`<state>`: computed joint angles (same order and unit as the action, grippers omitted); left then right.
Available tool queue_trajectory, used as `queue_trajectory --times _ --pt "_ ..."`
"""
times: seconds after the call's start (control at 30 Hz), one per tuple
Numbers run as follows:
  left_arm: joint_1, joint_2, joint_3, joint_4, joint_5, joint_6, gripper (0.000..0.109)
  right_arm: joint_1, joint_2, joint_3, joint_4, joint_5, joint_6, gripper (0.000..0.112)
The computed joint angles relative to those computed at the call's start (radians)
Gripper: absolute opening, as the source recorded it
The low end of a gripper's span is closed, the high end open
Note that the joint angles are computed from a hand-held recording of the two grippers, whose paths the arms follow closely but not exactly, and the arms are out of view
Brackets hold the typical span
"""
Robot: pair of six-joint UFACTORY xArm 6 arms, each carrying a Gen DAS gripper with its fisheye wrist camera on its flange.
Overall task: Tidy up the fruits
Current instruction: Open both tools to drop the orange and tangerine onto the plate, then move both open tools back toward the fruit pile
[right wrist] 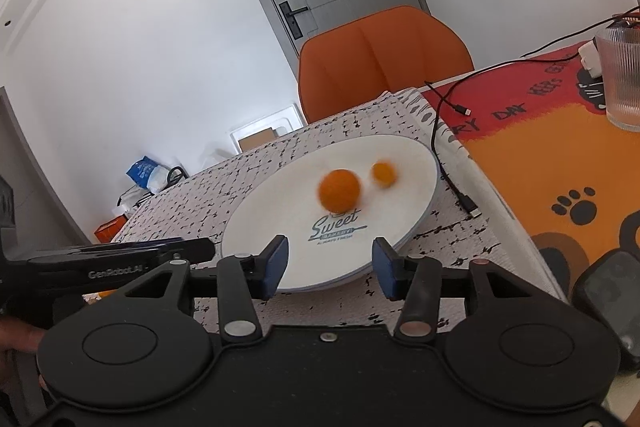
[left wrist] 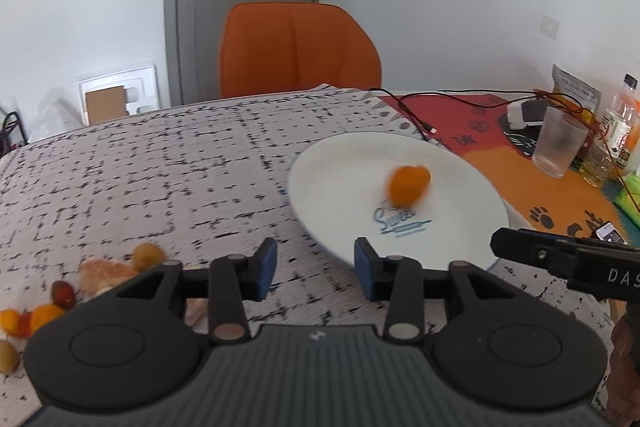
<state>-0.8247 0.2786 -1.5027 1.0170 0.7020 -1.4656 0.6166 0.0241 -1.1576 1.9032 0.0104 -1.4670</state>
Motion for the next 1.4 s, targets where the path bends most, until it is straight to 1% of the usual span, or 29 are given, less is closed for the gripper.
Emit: queue_trajectory --times 0.23,0.3,0.43,0.5,0.53,0.57,0.6,0.63,0.7,0.73,0.8,0.83,0.9,1.0,1.17,1.4 --pt "-0.011 -0.065 0.071 0.018 0.045 -0.056 0.051 0.018 0.0 -0.011 0.011 -0.017 -0.015 0.057" --pt "-0.017 -0.085 0.091 0.03 0.065 -0.078 0.059 0.025 0.002 -0.016 0.012 -0.021 -0.021 0.059" --pt "-0.026 -0.13 0.138 0.054 0.103 -0.108 0.065 0.042 0.011 -0.034 0.025 -0.043 -0.04 0.072" --pt "-0.029 -0.151 0.161 0.06 0.113 -0.12 0.074 0.049 0.015 -0.041 0.041 -0.05 -0.062 0.076" --pt "-0.03 -0.164 0.175 0.06 0.115 -0.125 0.076 0.054 0.017 -0.045 0.042 -0.053 -0.064 0.082" --pt "-0.031 -0.172 0.184 0.06 0.118 -0.126 0.08 0.059 0.02 -0.052 0.055 -0.056 -0.083 0.086" --pt "-0.035 -0.183 0.195 0.066 0.129 -0.132 0.082 0.064 0.023 -0.062 0.089 -0.061 -0.125 0.093" --pt "-0.043 -0.195 0.207 0.074 0.153 -0.145 0.083 0.068 0.027 -0.075 0.136 -0.066 -0.182 0.098" --pt "-0.049 -0.225 0.24 0.091 0.172 -0.173 0.086 0.072 0.029 -0.092 0.211 -0.062 -0.274 0.101" --pt "-0.051 -0.238 0.255 0.096 0.173 -0.184 0.087 0.077 0.03 -0.095 0.223 -0.057 -0.293 0.103" --pt "-0.055 -0.266 0.286 0.101 0.179 -0.202 0.089 0.087 0.034 -0.104 0.246 -0.058 -0.327 0.103" --pt "-0.058 -0.28 0.302 0.104 0.187 -0.21 0.09 0.095 0.038 -0.108 0.231 -0.061 -0.317 0.103" --pt "-0.062 -0.303 0.327 0.113 0.198 -0.229 0.092 0.114 0.049 -0.113 0.166 -0.071 -0.252 0.103" --pt "-0.07 -0.335 0.36 0.112 0.221 -0.25 0.092 0.128 0.053 -0.111 0.141 -0.058 -0.223 0.103" --pt "-0.078 -0.379 0.407 0.121 0.259 -0.275 0.092 0.158 0.07 -0.121 0.065 -0.07 -0.15 0.103" --pt "-0.079 -0.443 0.482 0.123 0.276 -0.312 0.092 0.193 0.099 -0.129 -0.08 -0.073 -0.008 0.103"
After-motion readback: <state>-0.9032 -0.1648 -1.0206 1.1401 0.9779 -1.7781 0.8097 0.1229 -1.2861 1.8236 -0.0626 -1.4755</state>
